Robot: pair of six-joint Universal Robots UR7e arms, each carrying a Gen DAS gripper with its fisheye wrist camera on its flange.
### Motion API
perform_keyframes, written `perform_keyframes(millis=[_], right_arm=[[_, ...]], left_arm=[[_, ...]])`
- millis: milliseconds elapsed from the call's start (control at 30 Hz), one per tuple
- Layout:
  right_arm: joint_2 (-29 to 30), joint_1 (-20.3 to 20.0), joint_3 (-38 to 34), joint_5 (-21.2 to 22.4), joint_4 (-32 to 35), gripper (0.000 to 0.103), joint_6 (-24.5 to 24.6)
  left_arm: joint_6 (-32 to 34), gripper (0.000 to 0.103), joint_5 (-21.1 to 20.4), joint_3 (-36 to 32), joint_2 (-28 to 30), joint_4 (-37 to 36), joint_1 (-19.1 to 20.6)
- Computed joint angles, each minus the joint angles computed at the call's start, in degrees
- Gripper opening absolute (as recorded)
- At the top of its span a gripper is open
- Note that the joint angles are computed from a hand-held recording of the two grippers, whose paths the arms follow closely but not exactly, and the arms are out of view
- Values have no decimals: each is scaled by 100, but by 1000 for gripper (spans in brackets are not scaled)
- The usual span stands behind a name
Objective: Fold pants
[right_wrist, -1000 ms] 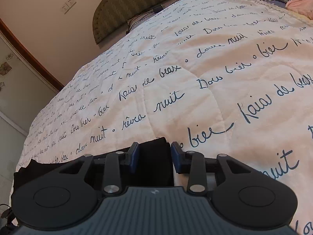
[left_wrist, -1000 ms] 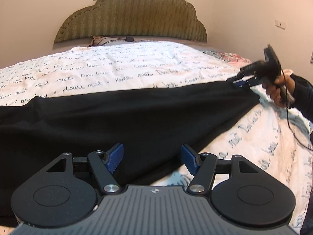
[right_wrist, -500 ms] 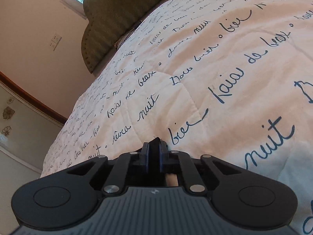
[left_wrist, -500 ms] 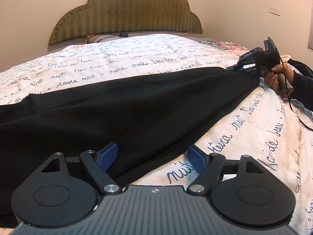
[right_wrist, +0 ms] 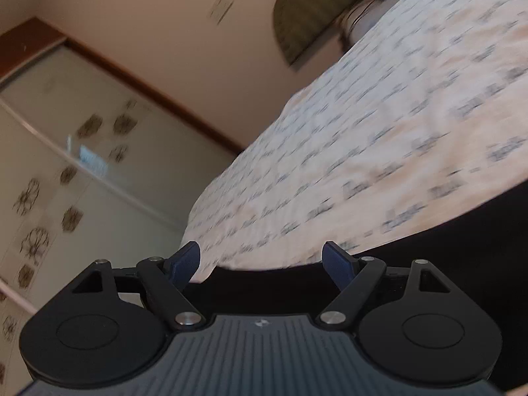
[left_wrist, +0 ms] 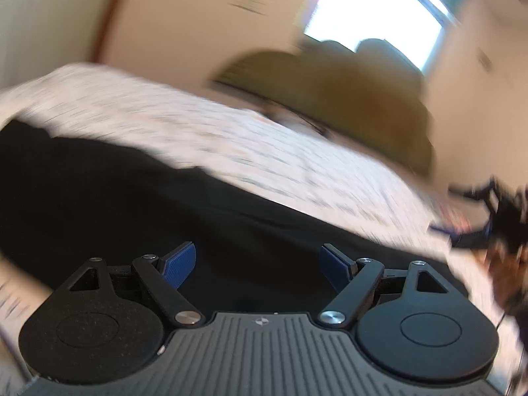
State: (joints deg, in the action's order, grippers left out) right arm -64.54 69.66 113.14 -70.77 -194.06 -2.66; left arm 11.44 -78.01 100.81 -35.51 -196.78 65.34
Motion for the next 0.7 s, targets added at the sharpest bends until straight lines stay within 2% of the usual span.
perform_keyframes(millis=[100,267,400,433,500,533,600,700], right_arm=[[836,453,-1420,-195,1617,82,-354],[2304,872,-3792,-171,3680,82,-172],[3149,1253,-5157,-1055,4594,82,-520],[3328,1316,-5448,-1269,4768,82,-539],[3553,1368,-5798,-1403,4971,82,-471],[3552,1360,-5751,-1310,4887,82,-413],[3483,1343,-5529,-988,4707,82,-404],[3287,1395,-5098,-866,4450,82,-579]], left_arm=[[-573,84,305,129,-169,-389,138],[-593,85,1193,-13,-168,-1434,298],[-1103,87,1839,-471,-170,-1482,517],[-1290,88,2006,-643,-185,-1318,582],[-1735,88,2327,-1011,-179,-807,676],[-2139,88,2233,-1104,-241,-459,758],[-2851,89,1705,-1094,-401,-24,919],[-3152,94,1190,-1152,-418,89,1048]])
